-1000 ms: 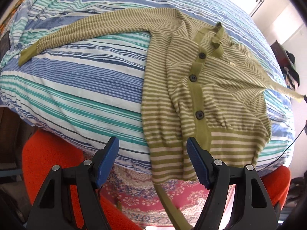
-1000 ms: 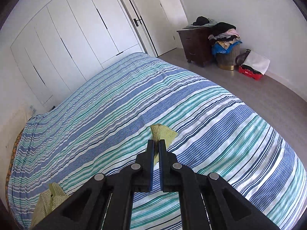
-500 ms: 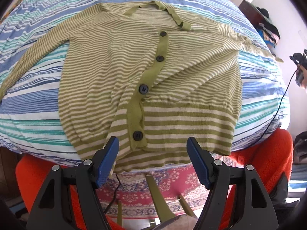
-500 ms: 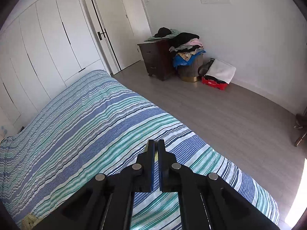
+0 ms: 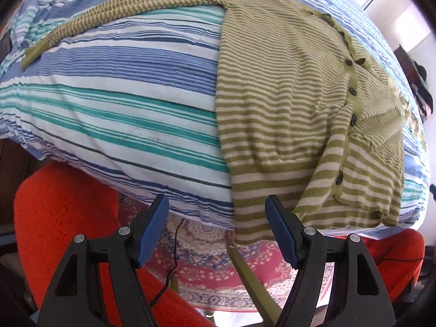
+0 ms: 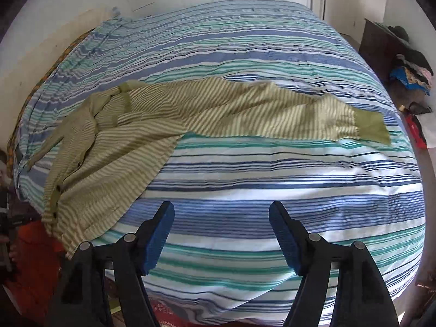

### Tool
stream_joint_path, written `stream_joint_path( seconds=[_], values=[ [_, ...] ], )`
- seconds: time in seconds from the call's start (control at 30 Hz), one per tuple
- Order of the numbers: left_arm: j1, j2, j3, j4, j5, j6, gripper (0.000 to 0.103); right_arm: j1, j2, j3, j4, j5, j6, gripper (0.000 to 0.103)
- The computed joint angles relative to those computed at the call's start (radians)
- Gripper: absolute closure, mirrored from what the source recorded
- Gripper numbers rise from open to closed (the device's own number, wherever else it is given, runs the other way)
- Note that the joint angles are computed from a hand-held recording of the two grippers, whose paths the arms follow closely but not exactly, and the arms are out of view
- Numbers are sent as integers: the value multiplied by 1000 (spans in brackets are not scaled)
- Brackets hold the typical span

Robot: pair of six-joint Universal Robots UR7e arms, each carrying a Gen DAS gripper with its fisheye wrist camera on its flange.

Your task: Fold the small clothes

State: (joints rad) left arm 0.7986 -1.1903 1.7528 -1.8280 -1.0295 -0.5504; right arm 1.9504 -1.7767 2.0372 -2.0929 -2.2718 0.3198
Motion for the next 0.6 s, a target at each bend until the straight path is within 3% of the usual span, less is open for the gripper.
stream_joint_path(
  seconds=[0.1, 0.17, 0.23, 0.27, 0.33, 0.37, 0.4, 0.5, 0.6],
  values=[
    [20, -18, 37, -56, -27, 37, 28, 52, 94, 92, -144, 257, 76, 42],
    [31, -19, 49, -82, -42, 63, 28, 31, 134, 152, -293, 356, 156, 42],
    [39, -31, 61, -101, -54, 82, 28, 13, 172, 202, -437, 343, 228, 41],
    [43, -39, 67, -108, -62, 87, 28, -12, 189, 223, -486, 372, 231, 41],
    [53, -60, 76, -112, -75, 90, 28, -30, 241, 218, -475, 328, 258, 44],
    [57, -75, 83, -114, -81, 88, 28, -34, 248, 225, -469, 295, 276, 64],
    [60, -85, 89, -121, -87, 86, 28, -50, 241, 215, -458, 283, 288, 98],
    [62, -108, 110, -146, -97, 92, 28, -11, 138, 224, -412, 256, 330, 99],
    [61, -102, 112, -146, -110, 100, 28, 79, 36, 172, -200, 144, 398, 99]
  ],
)
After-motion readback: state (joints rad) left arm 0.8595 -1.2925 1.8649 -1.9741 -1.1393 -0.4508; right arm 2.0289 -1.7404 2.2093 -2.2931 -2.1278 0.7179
